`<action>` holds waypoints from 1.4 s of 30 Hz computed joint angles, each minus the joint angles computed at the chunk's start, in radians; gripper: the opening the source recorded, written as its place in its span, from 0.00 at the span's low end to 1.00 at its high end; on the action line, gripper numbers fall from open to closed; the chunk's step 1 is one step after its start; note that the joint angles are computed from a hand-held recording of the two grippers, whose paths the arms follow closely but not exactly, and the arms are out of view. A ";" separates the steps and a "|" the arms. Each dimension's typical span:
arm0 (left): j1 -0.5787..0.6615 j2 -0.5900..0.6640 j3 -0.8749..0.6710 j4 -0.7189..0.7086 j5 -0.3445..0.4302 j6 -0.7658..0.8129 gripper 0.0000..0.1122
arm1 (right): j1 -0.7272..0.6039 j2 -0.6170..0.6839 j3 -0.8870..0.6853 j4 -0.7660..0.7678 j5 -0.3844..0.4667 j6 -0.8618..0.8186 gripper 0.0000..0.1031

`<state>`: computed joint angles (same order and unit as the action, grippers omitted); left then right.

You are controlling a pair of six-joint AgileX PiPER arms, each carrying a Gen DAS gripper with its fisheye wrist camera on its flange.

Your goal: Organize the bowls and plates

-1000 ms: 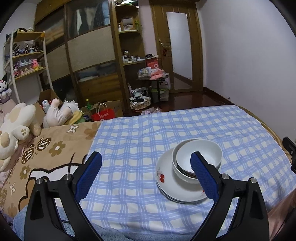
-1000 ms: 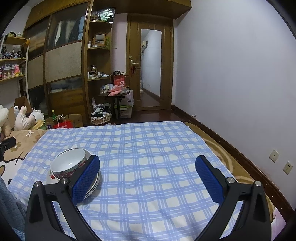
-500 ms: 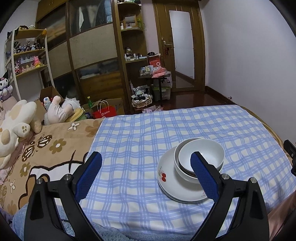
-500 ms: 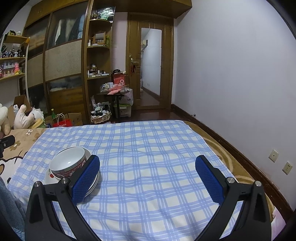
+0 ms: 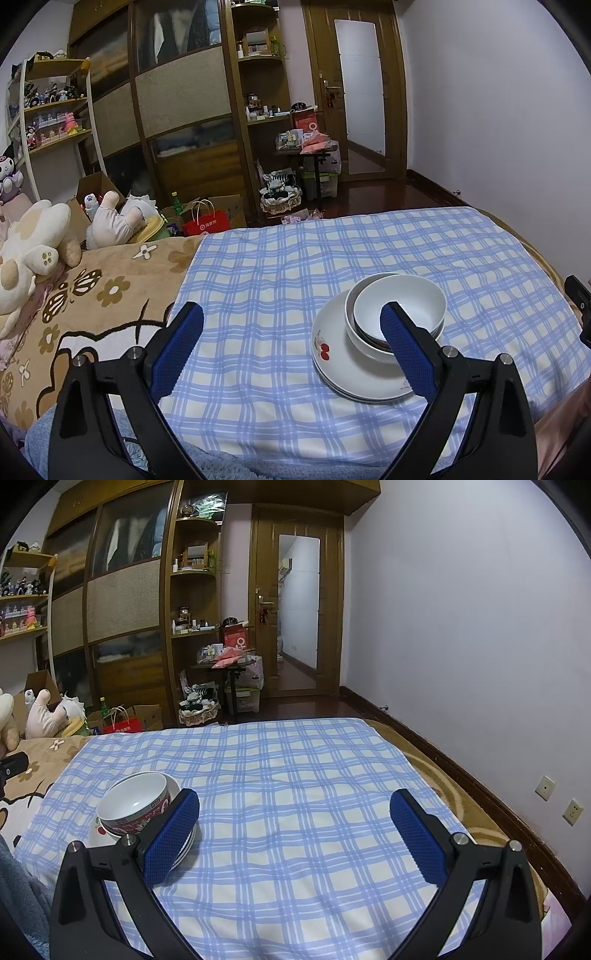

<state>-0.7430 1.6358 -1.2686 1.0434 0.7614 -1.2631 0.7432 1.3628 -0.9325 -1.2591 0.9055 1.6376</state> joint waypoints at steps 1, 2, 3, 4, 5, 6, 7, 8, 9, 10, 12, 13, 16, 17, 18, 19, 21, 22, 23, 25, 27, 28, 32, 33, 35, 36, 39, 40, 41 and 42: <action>0.001 0.001 -0.002 -0.003 -0.001 0.002 0.85 | -0.001 0.001 0.000 0.000 0.000 0.002 1.00; 0.002 0.004 -0.004 -0.003 0.000 0.002 0.85 | 0.001 0.001 -0.001 0.000 0.002 0.001 1.00; 0.001 0.004 -0.002 -0.001 0.000 0.000 0.85 | -0.001 0.000 0.000 0.000 -0.002 0.002 1.00; 0.002 0.005 -0.001 -0.002 -0.001 0.000 0.85 | 0.001 0.000 0.002 0.000 0.001 0.004 1.00; 0.002 0.005 -0.002 -0.004 -0.003 0.003 0.85 | 0.002 0.000 0.003 -0.001 0.002 0.006 1.00; 0.001 0.003 0.002 -0.003 -0.004 0.002 0.85 | 0.001 -0.001 0.004 -0.002 -0.001 0.007 1.00; 0.001 0.002 0.003 0.000 -0.002 -0.001 0.85 | 0.000 -0.001 0.004 -0.001 -0.002 0.005 1.00; 0.003 0.006 -0.002 -0.006 -0.007 0.007 0.85 | 0.000 0.000 0.003 -0.001 0.001 0.005 1.00; 0.004 0.006 -0.001 -0.008 -0.009 0.009 0.85 | -0.002 -0.001 0.007 -0.003 -0.003 0.010 1.00; 0.004 0.008 -0.001 -0.010 -0.011 0.012 0.85 | -0.003 -0.001 0.009 -0.002 -0.005 0.012 1.00; 0.004 0.008 0.001 -0.012 -0.010 0.014 0.85 | -0.002 -0.002 0.008 -0.003 -0.004 0.010 1.00; 0.004 0.010 -0.002 -0.011 -0.009 0.015 0.85 | -0.002 -0.001 0.008 -0.004 -0.002 0.013 1.00; 0.005 0.013 -0.007 -0.013 -0.009 0.018 0.85 | -0.004 -0.001 0.006 -0.002 -0.003 0.008 1.00; 0.005 0.013 -0.007 -0.015 -0.009 0.020 0.85 | -0.004 -0.001 0.006 -0.001 -0.003 0.006 1.00; 0.005 0.013 -0.008 -0.017 -0.009 0.021 0.85 | -0.005 -0.003 0.006 0.000 -0.006 0.004 1.00; 0.005 0.011 -0.006 -0.015 -0.010 0.018 0.85 | -0.005 -0.003 0.010 0.000 -0.007 0.008 1.00; 0.003 0.012 -0.004 -0.009 -0.011 0.012 0.85 | -0.005 -0.004 0.016 -0.005 -0.007 0.017 1.00; 0.003 0.012 -0.004 -0.010 -0.012 0.014 0.85 | -0.005 -0.004 0.017 -0.008 -0.006 0.019 1.00; 0.005 0.009 -0.001 -0.015 -0.020 0.020 0.85 | -0.003 -0.004 0.021 -0.012 -0.006 0.026 1.00; 0.007 0.007 -0.003 -0.019 -0.018 0.024 0.85 | -0.001 -0.003 0.025 -0.016 -0.003 0.034 1.00; 0.008 0.004 -0.002 -0.021 -0.018 0.025 0.85 | -0.002 -0.003 0.026 -0.015 -0.005 0.033 1.00; 0.008 0.004 -0.004 -0.022 -0.016 0.029 0.85 | -0.001 -0.004 0.027 -0.014 -0.004 0.033 1.00; 0.006 0.005 -0.007 -0.019 -0.009 0.027 0.85 | -0.002 -0.005 0.025 -0.013 -0.005 0.030 1.00; 0.005 0.003 -0.004 -0.018 -0.009 0.026 0.85 | -0.002 -0.005 0.025 -0.013 -0.006 0.032 1.00; 0.006 0.002 -0.004 -0.018 -0.010 0.025 0.85 | -0.002 -0.005 0.024 -0.012 -0.005 0.030 1.00; 0.006 0.005 -0.008 -0.020 -0.009 0.028 0.85 | -0.003 -0.005 0.023 -0.011 -0.005 0.029 1.00; 0.006 0.005 -0.009 -0.022 -0.008 0.031 0.85 | -0.003 -0.005 0.022 -0.011 -0.004 0.029 1.00; 0.006 0.004 -0.009 -0.024 -0.009 0.033 0.85 | -0.004 -0.005 0.023 -0.011 -0.007 0.028 1.00; 0.006 0.005 -0.010 -0.020 -0.007 0.029 0.85 | -0.004 -0.005 0.023 -0.011 -0.006 0.028 1.00; 0.005 0.002 -0.006 -0.020 -0.008 0.028 0.85 | -0.004 -0.005 0.022 -0.010 -0.005 0.027 1.00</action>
